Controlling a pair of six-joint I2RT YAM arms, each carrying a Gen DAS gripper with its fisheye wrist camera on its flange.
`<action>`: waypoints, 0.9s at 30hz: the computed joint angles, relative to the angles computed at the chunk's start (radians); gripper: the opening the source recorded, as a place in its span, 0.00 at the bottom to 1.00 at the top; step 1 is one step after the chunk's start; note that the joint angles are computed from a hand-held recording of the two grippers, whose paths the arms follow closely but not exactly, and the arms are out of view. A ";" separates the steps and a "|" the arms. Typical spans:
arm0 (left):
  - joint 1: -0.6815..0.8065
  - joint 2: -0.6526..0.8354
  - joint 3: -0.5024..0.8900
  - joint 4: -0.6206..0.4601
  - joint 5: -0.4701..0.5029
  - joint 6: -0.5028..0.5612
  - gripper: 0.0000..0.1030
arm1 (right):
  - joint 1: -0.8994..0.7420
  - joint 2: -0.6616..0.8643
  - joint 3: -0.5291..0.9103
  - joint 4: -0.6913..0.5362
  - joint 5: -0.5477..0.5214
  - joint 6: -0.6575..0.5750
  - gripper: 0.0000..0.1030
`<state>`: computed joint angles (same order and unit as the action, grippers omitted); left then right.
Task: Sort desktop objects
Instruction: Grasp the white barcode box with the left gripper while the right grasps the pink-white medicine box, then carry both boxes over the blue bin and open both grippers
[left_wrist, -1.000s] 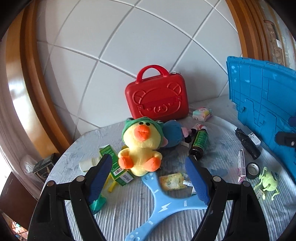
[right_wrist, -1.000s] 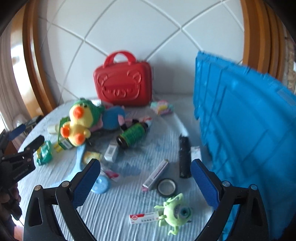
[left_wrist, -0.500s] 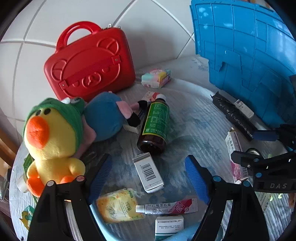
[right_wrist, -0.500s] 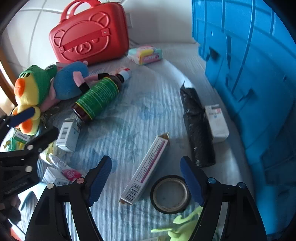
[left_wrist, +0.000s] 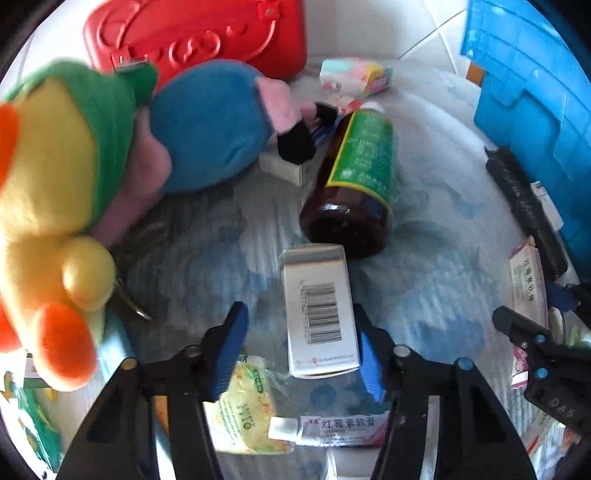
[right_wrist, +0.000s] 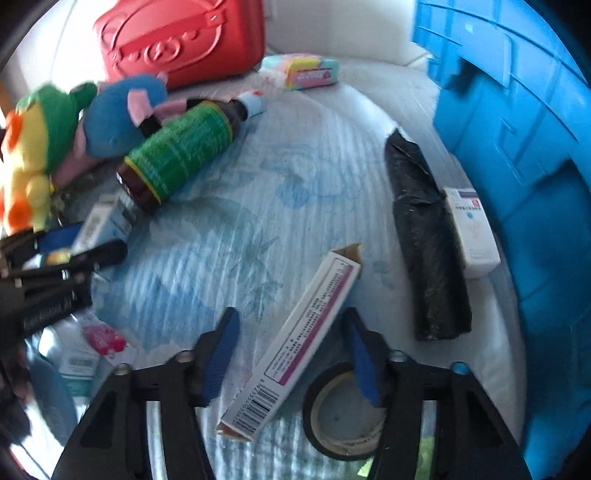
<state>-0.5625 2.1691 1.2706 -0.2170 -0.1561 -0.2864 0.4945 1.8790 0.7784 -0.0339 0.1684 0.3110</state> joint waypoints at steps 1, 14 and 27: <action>-0.001 0.002 0.009 -0.012 -0.002 0.008 0.34 | 0.004 -0.001 -0.001 0.006 -0.003 -0.006 0.42; -0.084 -0.283 -0.240 0.119 -0.209 0.056 0.28 | 0.038 -0.292 -0.152 0.042 -0.028 0.002 0.18; -0.235 -0.712 -0.316 0.019 -0.399 0.067 0.28 | 0.311 -0.876 -0.127 -0.376 0.261 0.146 0.18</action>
